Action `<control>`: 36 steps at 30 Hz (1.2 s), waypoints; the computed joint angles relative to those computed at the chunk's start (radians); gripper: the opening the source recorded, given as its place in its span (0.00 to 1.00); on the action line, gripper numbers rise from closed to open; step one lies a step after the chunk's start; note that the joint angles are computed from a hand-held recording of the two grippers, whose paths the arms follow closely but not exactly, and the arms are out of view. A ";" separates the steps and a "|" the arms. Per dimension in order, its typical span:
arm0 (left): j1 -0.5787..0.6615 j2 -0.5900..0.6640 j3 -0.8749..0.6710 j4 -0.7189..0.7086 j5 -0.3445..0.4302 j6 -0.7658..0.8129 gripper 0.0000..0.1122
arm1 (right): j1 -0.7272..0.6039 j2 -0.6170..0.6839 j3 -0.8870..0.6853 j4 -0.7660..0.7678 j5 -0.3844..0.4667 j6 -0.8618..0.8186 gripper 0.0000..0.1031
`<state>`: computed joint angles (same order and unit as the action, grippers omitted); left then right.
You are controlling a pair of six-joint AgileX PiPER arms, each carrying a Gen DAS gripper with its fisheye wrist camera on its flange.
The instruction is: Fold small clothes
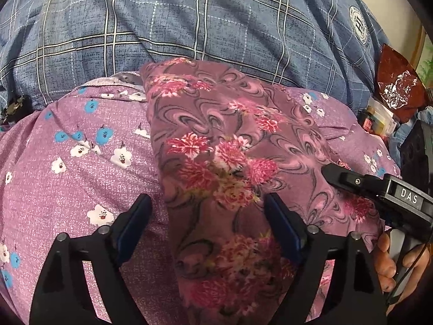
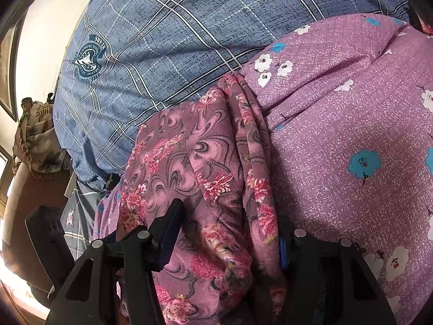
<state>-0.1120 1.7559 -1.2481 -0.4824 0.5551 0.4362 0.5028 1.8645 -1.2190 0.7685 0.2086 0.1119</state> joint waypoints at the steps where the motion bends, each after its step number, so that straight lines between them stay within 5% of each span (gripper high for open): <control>1: 0.001 0.000 -0.001 -0.009 0.002 0.009 0.72 | 0.002 -0.001 0.002 -0.005 -0.002 0.005 0.55; 14: 0.011 -0.016 -0.010 -0.019 0.014 0.008 0.36 | 0.031 -0.019 0.002 -0.211 -0.032 0.186 0.43; 25: 0.003 -0.031 -0.016 0.034 0.016 -0.047 0.31 | 0.056 -0.047 0.013 -0.415 -0.076 0.373 0.36; 36: -0.007 -0.023 -0.029 0.100 0.015 -0.108 0.31 | 0.054 -0.039 0.002 -0.339 -0.063 0.301 0.36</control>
<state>-0.1188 1.7324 -1.2775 -0.3826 0.5702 0.3282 0.5566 1.8254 -1.2174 0.4296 0.1458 0.4129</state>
